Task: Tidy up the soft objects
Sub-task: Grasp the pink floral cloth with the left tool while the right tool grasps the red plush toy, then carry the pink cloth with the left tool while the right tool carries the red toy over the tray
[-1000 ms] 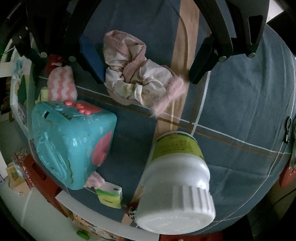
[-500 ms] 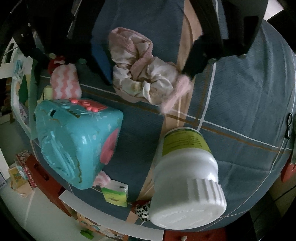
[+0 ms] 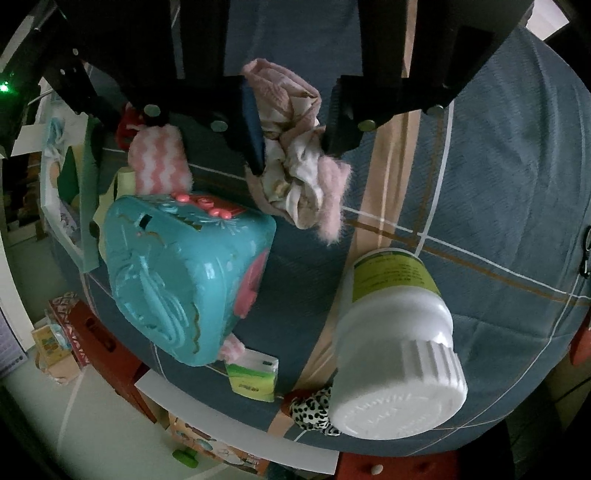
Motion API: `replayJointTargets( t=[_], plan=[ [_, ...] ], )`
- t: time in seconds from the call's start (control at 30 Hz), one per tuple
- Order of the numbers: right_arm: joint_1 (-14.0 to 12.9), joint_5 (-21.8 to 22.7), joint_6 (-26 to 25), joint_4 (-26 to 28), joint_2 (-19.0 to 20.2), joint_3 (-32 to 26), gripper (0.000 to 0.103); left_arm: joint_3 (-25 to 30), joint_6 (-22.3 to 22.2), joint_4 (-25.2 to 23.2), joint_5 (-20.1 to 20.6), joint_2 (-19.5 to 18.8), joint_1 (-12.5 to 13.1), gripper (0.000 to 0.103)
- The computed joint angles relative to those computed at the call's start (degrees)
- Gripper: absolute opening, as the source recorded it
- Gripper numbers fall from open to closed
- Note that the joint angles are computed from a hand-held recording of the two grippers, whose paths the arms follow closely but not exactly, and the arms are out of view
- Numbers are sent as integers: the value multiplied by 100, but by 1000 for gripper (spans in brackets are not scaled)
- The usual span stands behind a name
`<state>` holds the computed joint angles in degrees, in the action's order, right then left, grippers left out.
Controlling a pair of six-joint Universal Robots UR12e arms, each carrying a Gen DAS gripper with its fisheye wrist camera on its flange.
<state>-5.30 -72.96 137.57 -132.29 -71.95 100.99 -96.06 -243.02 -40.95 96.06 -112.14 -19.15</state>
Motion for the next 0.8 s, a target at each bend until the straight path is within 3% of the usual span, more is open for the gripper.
replayJointTargets(
  t=[0.27, 0.4, 0.8],
  plan=[
    [5, -47, -54, -38, -3, -10, 60, -173, -18, 82, 20, 161, 43, 31],
    [51, -4, 31, -125, -53, 33, 60, -262, -14, 160, 33, 235, 43, 24],
    [-127, 447, 239, -287, -235, -1, 60, -550, -99, 616, 405, 567, -39, 23]
  ],
)
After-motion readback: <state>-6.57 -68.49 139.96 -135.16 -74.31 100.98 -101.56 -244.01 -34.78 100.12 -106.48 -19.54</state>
